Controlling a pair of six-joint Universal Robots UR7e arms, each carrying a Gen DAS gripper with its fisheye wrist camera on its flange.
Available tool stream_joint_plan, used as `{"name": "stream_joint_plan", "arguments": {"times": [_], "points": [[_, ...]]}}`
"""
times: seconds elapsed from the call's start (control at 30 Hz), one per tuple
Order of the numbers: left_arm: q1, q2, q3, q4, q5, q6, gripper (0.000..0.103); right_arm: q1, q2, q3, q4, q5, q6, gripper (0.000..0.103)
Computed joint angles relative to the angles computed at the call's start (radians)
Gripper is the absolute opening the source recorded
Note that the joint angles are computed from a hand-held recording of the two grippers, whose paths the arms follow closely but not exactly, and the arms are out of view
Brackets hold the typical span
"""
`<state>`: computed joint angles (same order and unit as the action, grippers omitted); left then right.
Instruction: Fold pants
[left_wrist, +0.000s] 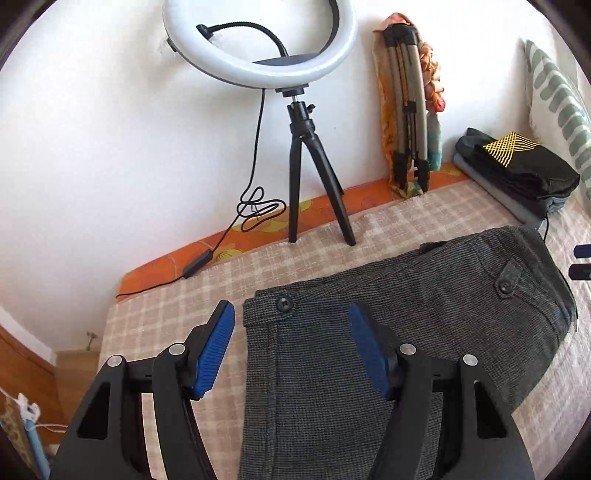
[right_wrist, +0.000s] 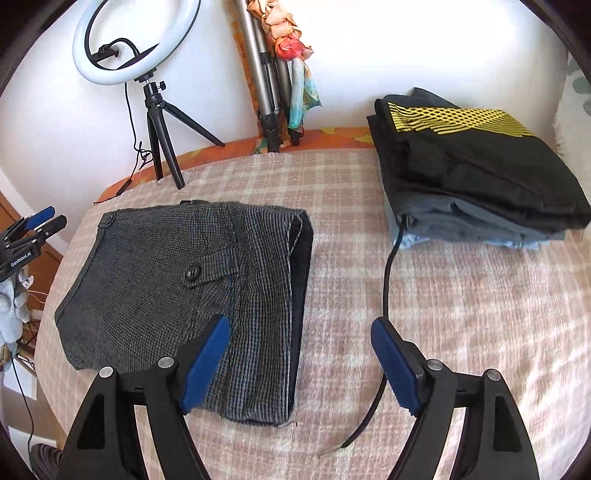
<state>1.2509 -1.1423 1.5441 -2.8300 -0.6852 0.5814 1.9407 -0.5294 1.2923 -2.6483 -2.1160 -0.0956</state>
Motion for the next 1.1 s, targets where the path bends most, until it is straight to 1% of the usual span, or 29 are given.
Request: {"name": "stream_joint_plan", "arguments": {"times": [0.07, 0.17, 0.27, 0.4, 0.43, 0.5, 0.57, 0.6, 0.7, 0.77, 0.87, 0.93, 0.97, 1.03, 1.07, 1.1], "points": [[-0.017, -0.027, 0.055, 0.019, -0.016, -0.031, 0.065, -0.003, -0.030, 0.069, -0.030, 0.003, 0.049, 0.081], [-0.041, -0.048, 0.136, 0.009, -0.019, -0.022, 0.065, -0.011, -0.069, 0.161, -0.082, 0.035, 0.121, 0.081], [-0.056, -0.062, 0.193, 0.020, -0.058, -0.033, 0.065, -0.029, -0.092, 0.230, -0.122, 0.126, 0.198, 0.081], [-0.065, -0.036, 0.232, -0.007, -0.067, 0.002, 0.065, -0.051, -0.080, 0.267, -0.197, 0.245, 0.292, 0.081], [-0.062, -0.026, 0.235, -0.011, -0.067, 0.008, 0.065, -0.053, -0.072, 0.268, -0.211, 0.257, 0.308, 0.081], [-0.057, -0.002, 0.240, -0.033, -0.054, 0.034, 0.065, -0.046, -0.048, 0.254, -0.234, 0.244, 0.325, 0.081], [-0.050, 0.029, 0.246, -0.100, -0.032, 0.087, 0.065, -0.042, -0.022, 0.229, -0.238, 0.230, 0.339, 0.083], [-0.044, 0.039, 0.244, -0.112, -0.029, 0.092, 0.065, -0.040, -0.009, 0.218, -0.253, 0.222, 0.348, 0.083], [-0.024, 0.048, 0.234, -0.126, -0.051, 0.073, 0.065, -0.033, 0.020, 0.199, -0.311, 0.191, 0.367, 0.083], [-0.017, 0.064, 0.240, -0.184, -0.048, 0.119, 0.065, -0.029, 0.040, 0.191, -0.359, 0.173, 0.400, 0.083], [-0.009, 0.084, 0.267, -0.284, -0.052, 0.191, 0.064, -0.010, 0.080, 0.167, -0.426, 0.116, 0.408, 0.083], [-0.009, 0.084, 0.274, -0.311, -0.059, 0.215, 0.063, -0.007, 0.105, 0.153, -0.465, 0.118, 0.401, 0.073], [-0.008, 0.079, 0.271, -0.290, -0.065, 0.206, 0.063, -0.005, 0.114, 0.143, -0.467, 0.112, 0.406, 0.064], [-0.007, 0.062, 0.259, -0.219, -0.078, 0.162, 0.063, 0.002, 0.131, 0.123, -0.479, 0.086, 0.418, 0.054], [-0.008, 0.051, 0.251, -0.180, -0.083, 0.136, 0.063, 0.003, 0.130, 0.126, -0.491, 0.078, 0.421, 0.043], [-0.009, 0.040, 0.243, -0.149, -0.092, 0.112, 0.063, 0.003, 0.132, 0.124, -0.499, 0.071, 0.427, 0.035]]}}
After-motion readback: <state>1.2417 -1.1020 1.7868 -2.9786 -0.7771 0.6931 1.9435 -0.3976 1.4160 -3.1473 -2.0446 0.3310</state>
